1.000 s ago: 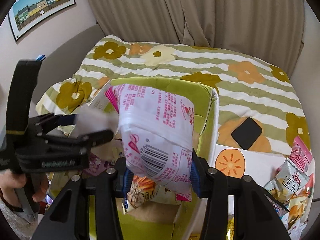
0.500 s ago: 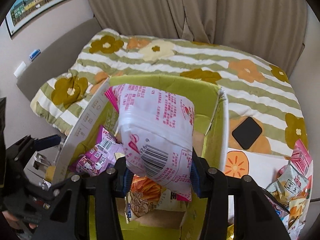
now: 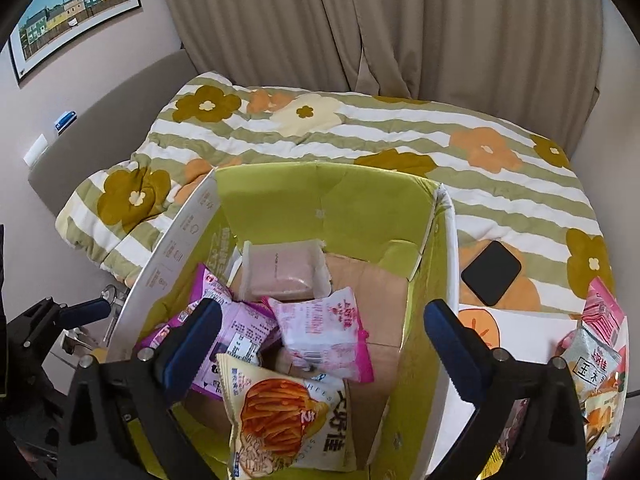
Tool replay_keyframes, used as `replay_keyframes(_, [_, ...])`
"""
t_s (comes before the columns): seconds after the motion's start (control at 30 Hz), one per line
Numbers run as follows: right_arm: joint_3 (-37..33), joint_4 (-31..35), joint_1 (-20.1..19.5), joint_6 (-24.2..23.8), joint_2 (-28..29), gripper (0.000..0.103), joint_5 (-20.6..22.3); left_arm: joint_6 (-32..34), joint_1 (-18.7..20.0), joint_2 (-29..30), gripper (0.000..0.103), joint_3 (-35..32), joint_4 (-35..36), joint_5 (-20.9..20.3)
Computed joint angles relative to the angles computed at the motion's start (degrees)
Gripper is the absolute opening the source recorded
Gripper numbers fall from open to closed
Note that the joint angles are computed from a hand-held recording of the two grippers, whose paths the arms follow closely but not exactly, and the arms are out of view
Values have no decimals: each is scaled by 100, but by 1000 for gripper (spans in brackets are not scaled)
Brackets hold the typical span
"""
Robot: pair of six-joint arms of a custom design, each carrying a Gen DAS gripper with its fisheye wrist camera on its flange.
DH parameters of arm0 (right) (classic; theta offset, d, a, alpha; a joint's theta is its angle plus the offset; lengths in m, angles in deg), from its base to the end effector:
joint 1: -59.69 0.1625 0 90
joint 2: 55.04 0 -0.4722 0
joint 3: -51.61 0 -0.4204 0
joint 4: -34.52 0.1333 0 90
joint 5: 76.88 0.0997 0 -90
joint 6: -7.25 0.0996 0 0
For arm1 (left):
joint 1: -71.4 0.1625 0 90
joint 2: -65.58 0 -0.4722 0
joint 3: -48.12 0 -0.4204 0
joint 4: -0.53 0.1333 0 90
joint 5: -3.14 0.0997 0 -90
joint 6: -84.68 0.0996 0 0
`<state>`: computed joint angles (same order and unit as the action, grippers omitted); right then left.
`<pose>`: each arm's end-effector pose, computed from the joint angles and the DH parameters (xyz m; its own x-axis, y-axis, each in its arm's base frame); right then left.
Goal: Organize snacks
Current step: 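Grasp the gold bag with the left gripper while the right grasps the blue-white bag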
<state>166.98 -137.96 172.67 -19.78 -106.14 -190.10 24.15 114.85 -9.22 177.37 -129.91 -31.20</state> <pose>0.3217 -0.5178 0.0955 -0.6280 -0.6160 0.4756 -0.7367 0.6675 -0.1082 -0.1794 -0.4669 0.1975 -0.7327 -0.3118 -0.6049 0.1351 0.8045 -0.5784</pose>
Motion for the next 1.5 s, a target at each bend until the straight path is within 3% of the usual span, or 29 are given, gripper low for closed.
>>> replay_keyframes(0.47, [561, 180, 199, 37, -1020, 101, 398, -1664, -988, -234, 101, -330, 1954, 393])
replay_keyframes(0.63, [827, 69, 250, -56, -1572, 101, 256, -1548, -1258, -167, 101, -401, 1875, 543])
replay_keyframes(0.8, [1047, 222, 49, -120, -2304, 101, 355, -1185, -1393, 232, 101, -570, 1350, 563])
replay_keyframes(1.13, [1180, 479, -902, -885, -3534, 101, 245, -535, -1459, 1698, 101, -1279, 103, 324])
replay_keyframes(1.5, [875, 1352, -2342, -1403, -3965, 101, 661, -202, -1179, 3417, 101, -2357, 0, -254])
